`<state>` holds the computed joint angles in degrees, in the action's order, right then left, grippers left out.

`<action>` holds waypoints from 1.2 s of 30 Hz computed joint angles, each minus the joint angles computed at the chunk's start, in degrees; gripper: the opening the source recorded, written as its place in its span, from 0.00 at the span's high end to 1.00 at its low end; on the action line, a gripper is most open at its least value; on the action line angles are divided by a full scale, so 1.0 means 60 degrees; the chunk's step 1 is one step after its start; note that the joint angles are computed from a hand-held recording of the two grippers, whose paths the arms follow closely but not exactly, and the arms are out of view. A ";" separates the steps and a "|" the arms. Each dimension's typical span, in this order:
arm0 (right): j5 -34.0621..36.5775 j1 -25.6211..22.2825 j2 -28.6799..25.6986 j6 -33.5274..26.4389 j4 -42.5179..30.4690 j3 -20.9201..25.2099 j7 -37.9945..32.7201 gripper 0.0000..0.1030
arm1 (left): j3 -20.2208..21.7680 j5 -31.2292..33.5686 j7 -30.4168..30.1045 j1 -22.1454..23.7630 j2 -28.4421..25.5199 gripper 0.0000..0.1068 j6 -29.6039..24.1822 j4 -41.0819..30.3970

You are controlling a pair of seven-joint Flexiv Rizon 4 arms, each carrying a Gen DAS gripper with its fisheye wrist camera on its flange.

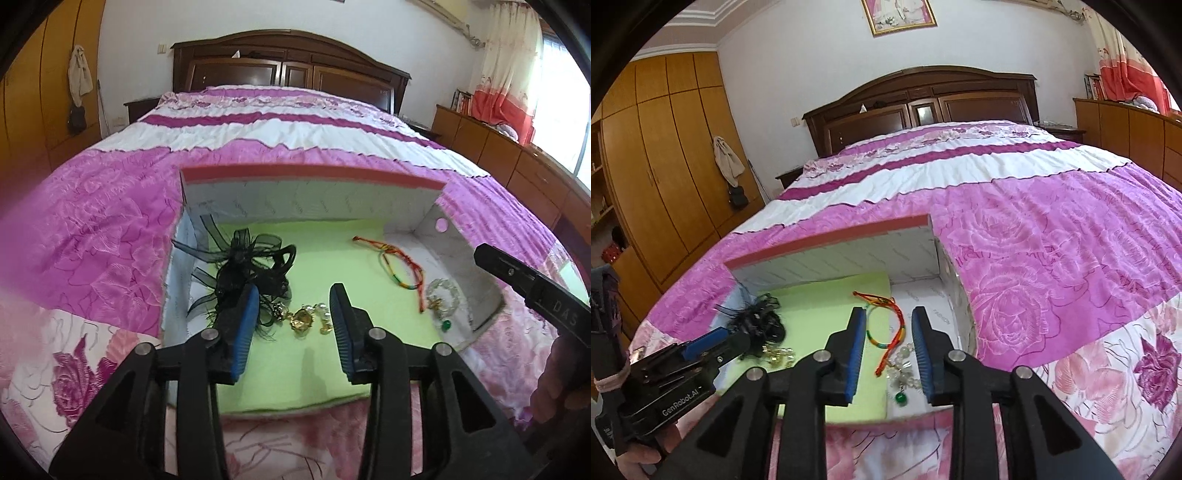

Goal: Organize jewelry
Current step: 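Open the left tool over the green base while the right tool releases the bead bracelet, then withdraw both tools from the box toward the remaining jewelry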

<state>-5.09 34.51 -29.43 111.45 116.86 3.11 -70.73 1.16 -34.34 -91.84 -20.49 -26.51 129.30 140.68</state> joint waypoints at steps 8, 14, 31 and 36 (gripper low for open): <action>-0.0346 -0.0838 0.0867 -0.0070 0.0899 0.0955 0.0418 0.67 | -0.0128 -0.0253 0.0126 -0.0331 0.0862 0.68 -0.0053 0.0613; -0.0218 -0.0598 0.1422 -0.0108 0.1534 0.0791 0.0454 0.67 | -0.0222 -0.0776 0.0246 -0.0704 0.1376 0.67 -0.0414 0.1027; -0.0805 -0.1518 0.2808 -0.0332 0.3157 0.1667 0.0802 0.64 | -0.0680 -0.2367 0.0707 -0.1757 0.2436 0.66 -0.1016 0.1965; -0.1478 -0.2272 0.2952 -0.0501 0.3563 0.2186 0.1384 0.62 | -0.0840 -0.2584 0.0842 -0.1889 0.2459 0.66 -0.1206 0.2105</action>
